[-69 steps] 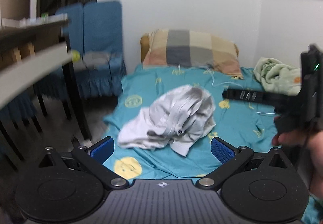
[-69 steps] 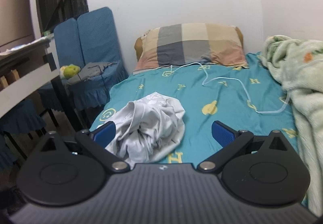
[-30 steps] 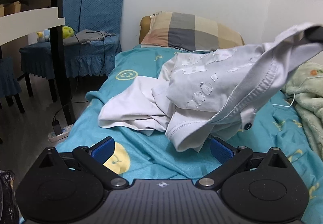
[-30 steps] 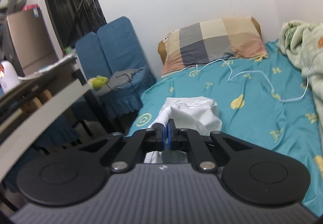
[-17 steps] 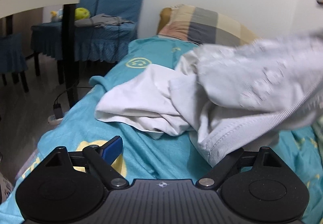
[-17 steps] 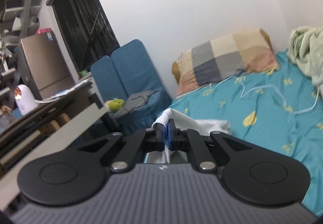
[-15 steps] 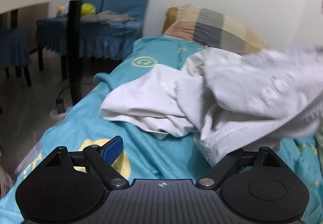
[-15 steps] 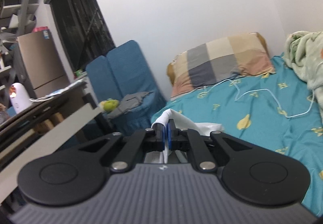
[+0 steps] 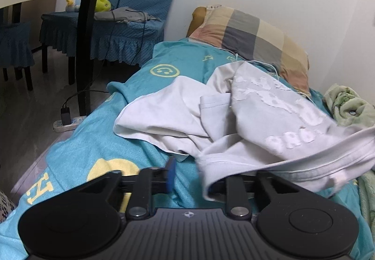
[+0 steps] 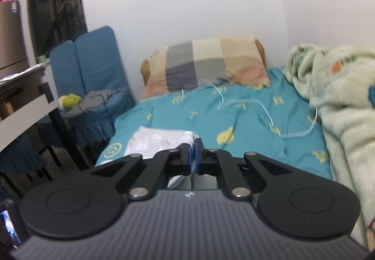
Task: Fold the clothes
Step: 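Grasp the T-shirt hem with the left gripper while the right gripper holds and lifts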
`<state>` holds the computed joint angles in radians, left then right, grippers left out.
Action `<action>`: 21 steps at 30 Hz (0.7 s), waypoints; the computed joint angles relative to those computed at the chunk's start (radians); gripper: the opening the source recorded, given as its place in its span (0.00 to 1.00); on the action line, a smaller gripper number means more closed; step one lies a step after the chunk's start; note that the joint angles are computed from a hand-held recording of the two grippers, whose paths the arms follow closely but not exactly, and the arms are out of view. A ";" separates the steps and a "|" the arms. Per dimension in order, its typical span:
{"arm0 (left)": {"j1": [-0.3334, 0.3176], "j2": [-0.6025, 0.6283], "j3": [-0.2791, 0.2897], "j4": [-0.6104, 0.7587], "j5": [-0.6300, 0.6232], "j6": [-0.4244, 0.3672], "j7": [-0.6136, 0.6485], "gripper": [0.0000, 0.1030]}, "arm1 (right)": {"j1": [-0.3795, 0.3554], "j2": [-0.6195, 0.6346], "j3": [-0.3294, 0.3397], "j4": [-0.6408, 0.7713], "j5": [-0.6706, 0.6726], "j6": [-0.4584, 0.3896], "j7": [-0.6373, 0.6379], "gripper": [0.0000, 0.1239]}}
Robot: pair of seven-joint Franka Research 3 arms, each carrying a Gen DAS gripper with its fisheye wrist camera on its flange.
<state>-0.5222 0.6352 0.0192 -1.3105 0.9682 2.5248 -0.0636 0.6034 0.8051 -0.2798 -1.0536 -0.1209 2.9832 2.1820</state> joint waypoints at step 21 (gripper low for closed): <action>-0.113 -0.402 -0.027 -0.227 0.569 -0.166 -0.337 0.03 | 0.372 -0.122 -0.529 -0.324 -0.130 0.254 0.514 0.04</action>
<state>-0.6347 0.2334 -0.0080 -1.5376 1.5375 2.3587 -0.4010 0.9750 0.6833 -0.8085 -1.3775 -0.2508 3.2375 2.6957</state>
